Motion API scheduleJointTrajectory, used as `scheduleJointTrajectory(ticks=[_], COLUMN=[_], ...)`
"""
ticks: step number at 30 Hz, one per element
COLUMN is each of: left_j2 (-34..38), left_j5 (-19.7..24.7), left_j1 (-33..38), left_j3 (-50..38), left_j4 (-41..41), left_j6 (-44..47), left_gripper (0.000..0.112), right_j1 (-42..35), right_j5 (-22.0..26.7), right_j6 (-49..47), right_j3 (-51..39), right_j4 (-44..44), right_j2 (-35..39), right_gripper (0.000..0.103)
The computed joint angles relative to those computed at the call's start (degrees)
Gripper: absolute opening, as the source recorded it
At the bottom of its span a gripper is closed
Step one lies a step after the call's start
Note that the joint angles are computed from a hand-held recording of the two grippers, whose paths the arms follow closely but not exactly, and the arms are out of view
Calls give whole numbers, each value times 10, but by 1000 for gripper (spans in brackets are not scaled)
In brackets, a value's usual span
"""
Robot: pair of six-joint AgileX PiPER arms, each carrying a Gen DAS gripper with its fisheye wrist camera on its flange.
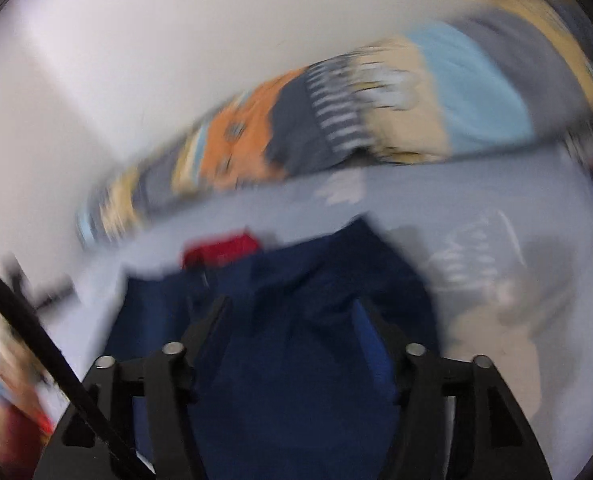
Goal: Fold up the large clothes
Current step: 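Lay the hem down and open both grippers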
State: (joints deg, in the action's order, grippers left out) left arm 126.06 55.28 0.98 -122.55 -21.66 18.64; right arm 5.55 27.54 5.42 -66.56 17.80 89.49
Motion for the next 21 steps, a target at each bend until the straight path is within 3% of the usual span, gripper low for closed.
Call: scheduleJointTrajectory(ticks=[3, 6, 8, 9, 10, 12, 14, 17, 19, 21], left_j2=[-8, 47, 116, 148, 165, 154, 149, 98, 58, -2], left_j5=[-67, -72, -49, -25, -24, -63, -54, -110, -137, -174], left_j1=[-90, -166, -187, -181, -164, -113, -75, -85, -85, -87], left_j3=[68, 31, -36, -67, -74, -39, -38, 40, 94, 174], left_j4=[53, 166, 279, 311, 321, 287, 216, 243, 214, 169], left_j6=[7, -63, -128, -160, -185, -182, -130, -140, -125, -94], left_gripper=[78, 78, 78, 79, 79, 80, 77, 74, 74, 76], right_j1=[112, 169, 161, 143, 127, 57, 1, 17, 50, 88], right_j5=[43, 72, 130, 158, 178, 173, 106, 113, 89, 103], right_j6=[130, 185, 213, 222, 246, 257, 269, 287, 279, 245], right_j3=[-114, -222, -288, -311, -312, -255, -181, -168, -154, -157], right_j4=[-172, -266, -321, -337, -355, -374, -317, -351, -341, -309], right_j2=[114, 220, 278, 299, 305, 273, 233, 195, 170, 157], right_gripper=[49, 44, 40, 22, 20, 0, 0, 3, 11, 23])
